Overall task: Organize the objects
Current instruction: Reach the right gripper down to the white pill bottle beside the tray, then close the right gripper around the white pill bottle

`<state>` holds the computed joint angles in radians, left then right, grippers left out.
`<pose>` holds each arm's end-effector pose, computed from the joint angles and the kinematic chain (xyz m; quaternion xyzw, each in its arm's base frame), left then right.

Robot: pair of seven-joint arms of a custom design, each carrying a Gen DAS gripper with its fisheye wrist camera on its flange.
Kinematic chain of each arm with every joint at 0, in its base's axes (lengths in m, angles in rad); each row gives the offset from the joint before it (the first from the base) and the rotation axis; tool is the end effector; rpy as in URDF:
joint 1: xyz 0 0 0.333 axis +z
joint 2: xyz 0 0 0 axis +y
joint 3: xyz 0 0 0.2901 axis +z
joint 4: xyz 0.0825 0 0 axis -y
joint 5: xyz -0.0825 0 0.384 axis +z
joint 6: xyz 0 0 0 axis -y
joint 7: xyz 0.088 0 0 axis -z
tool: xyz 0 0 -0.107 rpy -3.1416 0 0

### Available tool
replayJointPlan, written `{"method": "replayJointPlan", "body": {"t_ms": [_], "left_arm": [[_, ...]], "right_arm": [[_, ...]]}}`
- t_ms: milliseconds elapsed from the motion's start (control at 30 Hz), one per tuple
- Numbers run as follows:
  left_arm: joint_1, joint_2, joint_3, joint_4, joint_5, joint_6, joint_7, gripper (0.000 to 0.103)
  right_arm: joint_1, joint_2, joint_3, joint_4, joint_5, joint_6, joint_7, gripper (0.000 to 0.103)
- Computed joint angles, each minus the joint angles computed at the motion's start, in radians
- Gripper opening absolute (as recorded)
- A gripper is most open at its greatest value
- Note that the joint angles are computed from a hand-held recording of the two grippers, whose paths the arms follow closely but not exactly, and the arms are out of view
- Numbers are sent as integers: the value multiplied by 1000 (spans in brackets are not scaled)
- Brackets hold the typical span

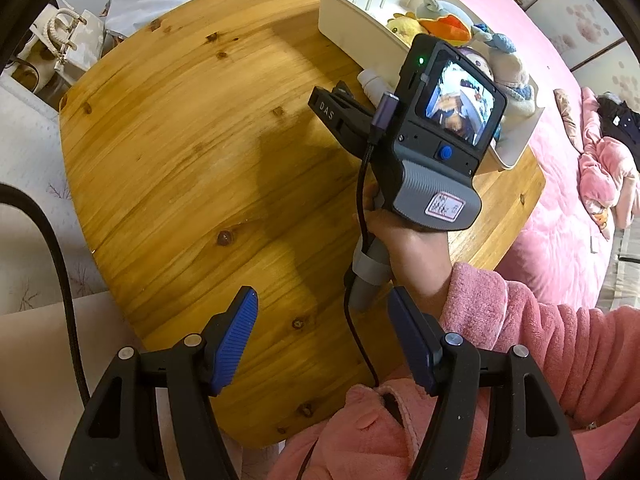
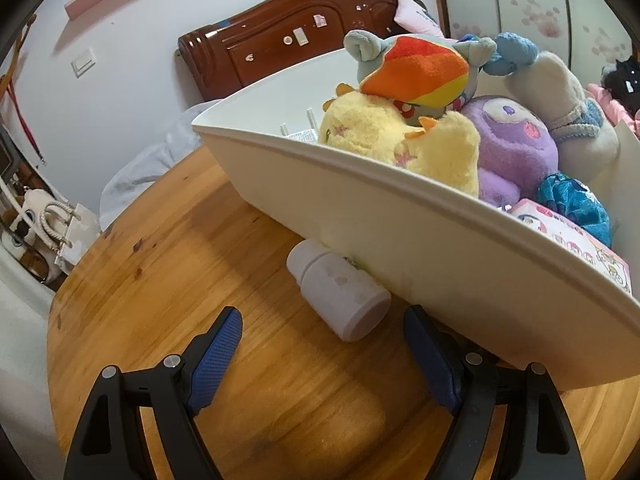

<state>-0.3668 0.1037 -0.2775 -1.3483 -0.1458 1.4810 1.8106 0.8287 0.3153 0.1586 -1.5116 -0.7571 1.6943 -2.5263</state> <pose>0.4541 -0.3501 0.6398 0.3289 -0.9402 0.0615 0.0631 0.4168 0.4910 0.4722 -0.2389 0.9076 -0.2793 0.2029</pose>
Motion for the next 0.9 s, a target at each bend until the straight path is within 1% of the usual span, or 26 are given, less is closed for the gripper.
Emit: {"method": "replayJointPlan", "body": {"t_ms": [167,333,533,567,600,800,833,900], "left_arm": [[-4,19,-1,25,-1,-14,-2,71],[-5,25,0,32,-6,-10,-4,71],[-4,23,2,34,-8,-10,-10,71],[-3,16,2,27,-10,0,-9,71],[-2,13,2,25,-12,5,-9,71],[17,-9,10,3,-51,38,-34,71],[19,-8,10,7,-52,38,-39,71],[25,-22,13,-5,-54,62,-41,71]], "right_arm": [[0,11,-4,16,2,-7,-14,76],[-2,15,-7,23,8,-7,-28,68],[-10,16,-7,27,23,-11,-67,48],[-11,14,-7,25,28,-10,-73,47],[-13,12,-7,23,32,-9,-77,43],[-31,-15,1,-15,46,35,-127,39],[-35,-17,2,-18,47,42,-141,37],[-40,-13,3,-14,48,55,-174,33]]}}
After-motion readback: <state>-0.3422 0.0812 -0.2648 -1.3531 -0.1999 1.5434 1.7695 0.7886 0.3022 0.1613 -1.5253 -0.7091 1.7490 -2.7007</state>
